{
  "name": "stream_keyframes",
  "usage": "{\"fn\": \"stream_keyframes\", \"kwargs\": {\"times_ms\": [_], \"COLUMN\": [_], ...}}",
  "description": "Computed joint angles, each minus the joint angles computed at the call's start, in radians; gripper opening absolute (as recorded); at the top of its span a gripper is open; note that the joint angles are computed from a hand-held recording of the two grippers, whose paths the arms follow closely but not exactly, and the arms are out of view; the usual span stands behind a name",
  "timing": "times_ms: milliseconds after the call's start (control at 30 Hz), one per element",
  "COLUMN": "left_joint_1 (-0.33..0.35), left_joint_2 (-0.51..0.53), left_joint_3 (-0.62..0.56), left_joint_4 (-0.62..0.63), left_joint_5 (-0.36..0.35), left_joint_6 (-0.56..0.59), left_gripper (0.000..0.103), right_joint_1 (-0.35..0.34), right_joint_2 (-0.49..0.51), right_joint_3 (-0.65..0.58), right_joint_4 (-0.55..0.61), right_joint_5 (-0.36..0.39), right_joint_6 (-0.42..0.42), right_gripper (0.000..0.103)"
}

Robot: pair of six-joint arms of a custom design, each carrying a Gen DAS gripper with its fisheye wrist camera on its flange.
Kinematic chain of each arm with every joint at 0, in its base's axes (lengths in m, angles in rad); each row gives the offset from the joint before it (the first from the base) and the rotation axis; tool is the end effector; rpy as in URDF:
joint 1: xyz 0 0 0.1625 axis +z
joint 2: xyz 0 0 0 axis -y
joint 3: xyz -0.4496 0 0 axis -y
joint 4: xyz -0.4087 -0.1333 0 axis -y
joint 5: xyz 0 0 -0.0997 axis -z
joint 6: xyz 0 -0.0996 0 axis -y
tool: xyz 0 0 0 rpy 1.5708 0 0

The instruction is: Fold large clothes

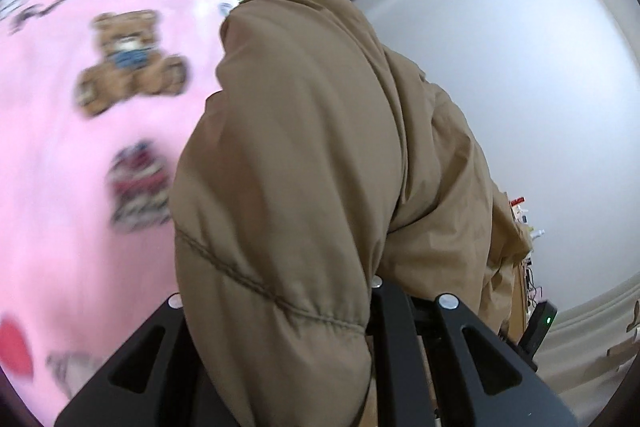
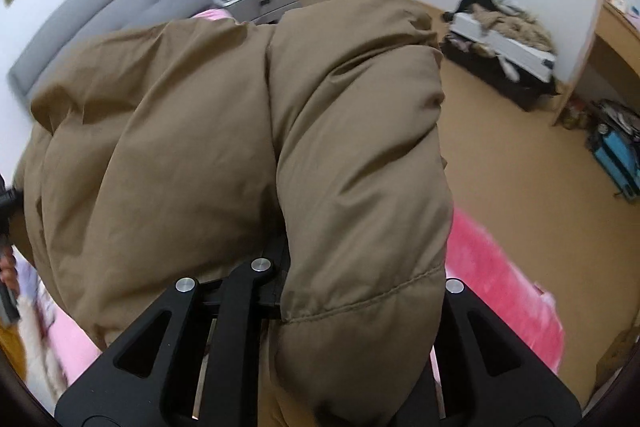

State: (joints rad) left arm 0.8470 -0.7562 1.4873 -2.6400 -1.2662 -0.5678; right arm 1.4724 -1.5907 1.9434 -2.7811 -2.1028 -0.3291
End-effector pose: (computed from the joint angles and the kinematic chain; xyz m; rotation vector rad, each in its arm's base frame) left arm -0.3790 -0.6752 0.1415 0.1566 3.0208 -0.6915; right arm 0.0328 -0.5104 0.4901 -0.0199 -2.3255 0.8977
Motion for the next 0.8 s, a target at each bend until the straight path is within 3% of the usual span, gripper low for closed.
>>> {"fn": "stream_keyframes", "kwargs": {"times_ms": [100,233,300,400,533,633,667,700,733,800], "left_joint_1": [0.009,0.05,0.048,0.082,0.119,0.131,0.135,0.141,0.146,0.145], "left_joint_2": [0.129,0.278,0.338,0.367,0.335,0.305,0.283,0.266,0.252,0.211], "left_joint_3": [-0.19,-0.418,-0.504,-0.528,-0.478,-0.475,-0.464,-0.46,-0.462,-0.441], "left_joint_4": [0.089,0.243,0.352,0.431,0.395,0.41,0.413,0.423,0.438,0.429], "left_joint_5": [-0.012,-0.018,0.042,0.083,0.024,0.008,-0.006,-0.032,-0.049,-0.017], "left_joint_6": [0.046,0.114,0.123,0.105,0.103,0.277,0.328,0.353,0.365,0.372], "left_gripper": [0.015,0.016,0.019,0.026,0.053,0.055,0.057,0.061,0.072,0.077], "right_joint_1": [-0.039,-0.104,-0.133,-0.177,-0.193,-0.179,-0.173,-0.163,-0.155,-0.126], "right_joint_2": [0.047,0.094,0.117,0.136,0.135,0.109,0.091,0.078,0.072,0.065], "right_joint_3": [-0.022,-0.023,-0.013,-0.001,0.018,0.027,0.039,0.057,0.073,0.089], "right_joint_4": [-0.062,-0.108,-0.121,-0.136,-0.18,-0.182,-0.205,-0.27,-0.347,-0.441], "right_joint_5": [0.001,0.007,-0.007,0.009,0.024,-0.03,-0.047,-0.073,-0.097,-0.155], "right_joint_6": [0.014,0.106,0.132,0.155,0.118,0.077,0.06,0.019,-0.034,-0.124], "right_gripper": [0.015,0.016,0.017,0.024,0.046,0.06,0.07,0.083,0.087,0.088]}}
